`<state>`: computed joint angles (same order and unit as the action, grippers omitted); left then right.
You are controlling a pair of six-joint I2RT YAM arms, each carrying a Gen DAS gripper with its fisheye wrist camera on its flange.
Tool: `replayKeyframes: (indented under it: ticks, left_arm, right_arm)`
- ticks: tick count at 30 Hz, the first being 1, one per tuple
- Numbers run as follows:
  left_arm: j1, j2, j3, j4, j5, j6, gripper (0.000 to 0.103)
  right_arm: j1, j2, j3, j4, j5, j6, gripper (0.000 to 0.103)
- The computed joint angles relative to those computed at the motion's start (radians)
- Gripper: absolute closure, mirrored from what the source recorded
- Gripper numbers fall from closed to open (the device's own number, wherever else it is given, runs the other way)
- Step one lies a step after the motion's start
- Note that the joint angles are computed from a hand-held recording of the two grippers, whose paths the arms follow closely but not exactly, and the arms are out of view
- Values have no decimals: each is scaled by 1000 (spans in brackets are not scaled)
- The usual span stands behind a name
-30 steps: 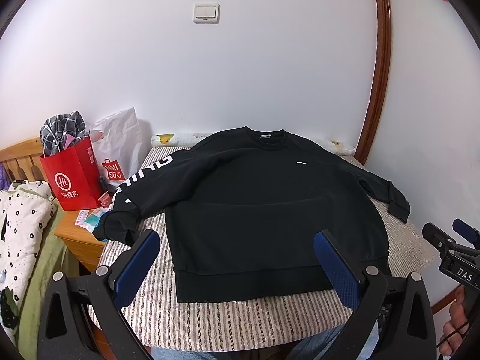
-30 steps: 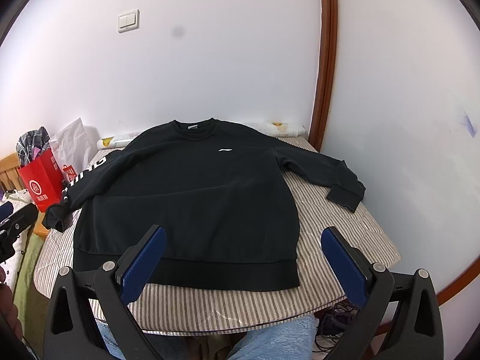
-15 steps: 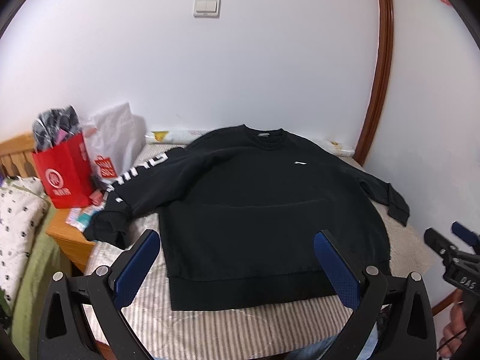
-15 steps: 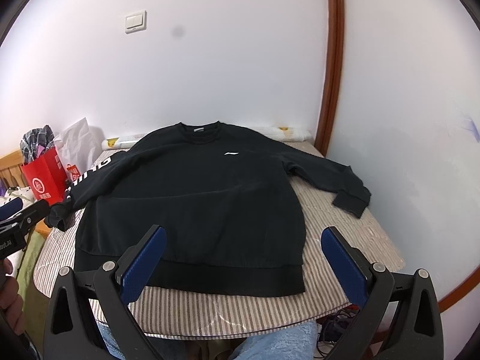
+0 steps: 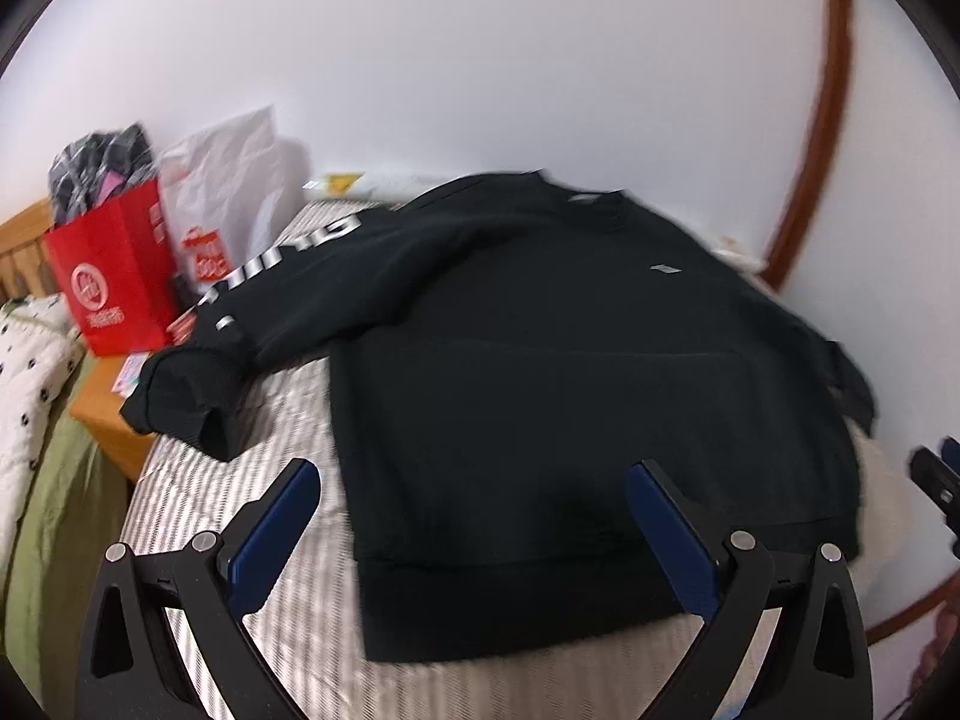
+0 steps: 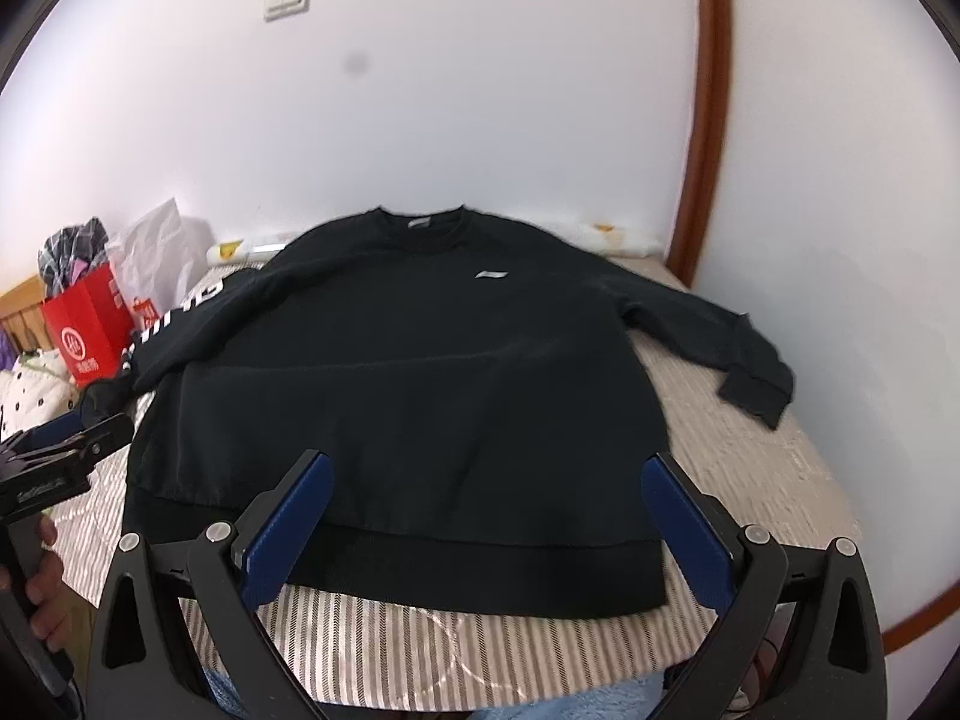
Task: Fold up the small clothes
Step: 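Grasp the lettered sleeve cuff with the left gripper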
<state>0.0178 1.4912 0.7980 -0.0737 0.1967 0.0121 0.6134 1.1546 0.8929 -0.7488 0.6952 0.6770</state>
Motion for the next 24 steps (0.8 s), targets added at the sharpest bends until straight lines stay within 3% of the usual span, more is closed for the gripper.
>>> replayKeyframes:
  ticks: [5, 9, 13, 19, 24]
  left_arm:
    - [96, 177, 112, 4, 10, -38, 8]
    - [146, 277, 192, 14, -46, -56, 17]
    - [185, 378, 315, -39, -50, -38, 29]
    - [195, 506, 482, -106, -130, -43, 34]
    - [192, 594, 594, -175, -201, -44, 65]
  right_arm:
    - [-73, 103, -12, 93, -68, -60, 2]
    - [-140, 188, -6, 156, -135, -103, 2]
    - [-191, 271, 26, 192, -182, -129, 2]
    - [-232, 361, 85, 202, -200, -163, 2]
    - [-270, 408, 114, 203, -207, -188, 2]
